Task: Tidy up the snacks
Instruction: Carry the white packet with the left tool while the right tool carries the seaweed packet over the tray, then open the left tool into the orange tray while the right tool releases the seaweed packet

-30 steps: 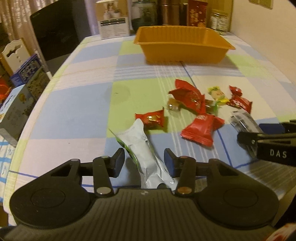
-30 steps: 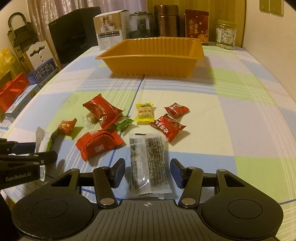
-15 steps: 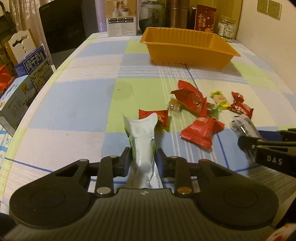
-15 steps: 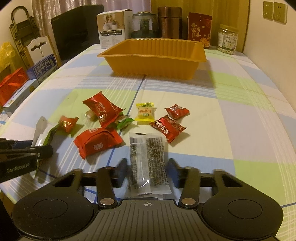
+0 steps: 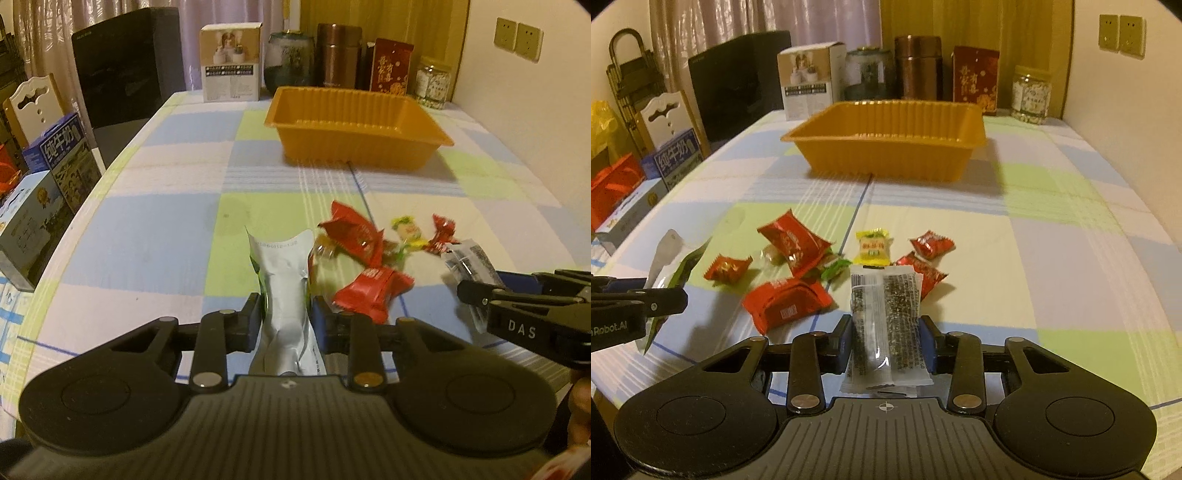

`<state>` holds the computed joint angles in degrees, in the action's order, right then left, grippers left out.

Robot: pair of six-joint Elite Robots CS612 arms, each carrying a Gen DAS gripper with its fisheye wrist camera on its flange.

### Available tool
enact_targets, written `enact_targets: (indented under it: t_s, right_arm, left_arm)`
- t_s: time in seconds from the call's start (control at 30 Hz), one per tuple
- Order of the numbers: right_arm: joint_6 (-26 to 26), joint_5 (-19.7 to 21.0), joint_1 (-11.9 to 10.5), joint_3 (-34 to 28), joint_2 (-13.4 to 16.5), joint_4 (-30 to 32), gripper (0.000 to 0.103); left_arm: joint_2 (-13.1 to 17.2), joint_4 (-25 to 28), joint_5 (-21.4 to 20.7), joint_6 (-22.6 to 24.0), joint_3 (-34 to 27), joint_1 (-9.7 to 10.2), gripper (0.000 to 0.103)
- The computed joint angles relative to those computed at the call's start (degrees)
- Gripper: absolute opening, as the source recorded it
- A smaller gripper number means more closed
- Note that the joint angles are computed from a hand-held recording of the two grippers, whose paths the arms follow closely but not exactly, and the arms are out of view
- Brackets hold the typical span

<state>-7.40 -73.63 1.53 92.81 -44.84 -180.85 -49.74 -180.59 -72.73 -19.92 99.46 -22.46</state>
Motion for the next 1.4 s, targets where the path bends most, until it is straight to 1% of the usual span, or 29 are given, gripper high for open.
enact_targets:
  t_s: [0.1,0.27,0.43,0.53,0.63,0.77,0.93,1.03,1.13,1.23,1.4]
  right_arm:
    - [1.88,0.70,-0.28,-0.21,-0.56,0.00,0.038]
    - [3.41,1.77,-0.68,-1.56,-1.18,-0.13,0.038]
    - [4.19,2.21,-1.05,-5.23,-0.50,1.13,0.038]
    - [4.35,2.50,-1.29,-8.35,0.50,2.53,0.038]
    - [4.28,2.67,-1.40,-12.24,2.13,4.26,0.038]
    - [4.18,2.37,-1.33,-18.71,5.19,8.22,0.038]
    - [4.85,2.04,-1.10,-26.87,9.29,13.50,0.038]
    - [5.04,2.03,-0.97,-31.78,11.88,16.56,0.038]
    - [6.01,2.08,-0.90,-36.18,14.20,19.12,0.038]
    - [6.92,2.26,-0.82,-39.93,16.28,21.41,0.038]
    - [6.38,1.57,-0.54,-43.65,18.52,23.39,0.038]
  left_arm:
    - [-0.03,-0.68,-0.91,0.80,-0.72,0.10,0.026]
    - [0.58,-1.39,-3.17,2.77,-3.32,0.48,0.026]
    - [1.93,-1.07,-6.35,4.65,-7.32,1.34,0.026]
    - [3.19,-0.62,-7.57,7.12,-10.67,1.86,0.026]
    - [4.72,0.49,-9.83,8.50,-14.46,2.65,0.026]
    - [7.39,2.68,-11.80,10.26,-20.05,3.61,0.026]
    - [11.51,6.09,-15.10,9.94,-28.06,5.18,0.026]
    - [13.98,8.54,-15.46,10.33,-32.72,5.74,0.026]
    - [16.08,11.12,-17.41,8.67,-36.64,6.49,0.026]
    - [17.99,12.65,-17.75,9.22,-39.76,6.80,0.026]
    - [20.54,15.15,-18.32,9.54,-44.00,7.22,0.026]
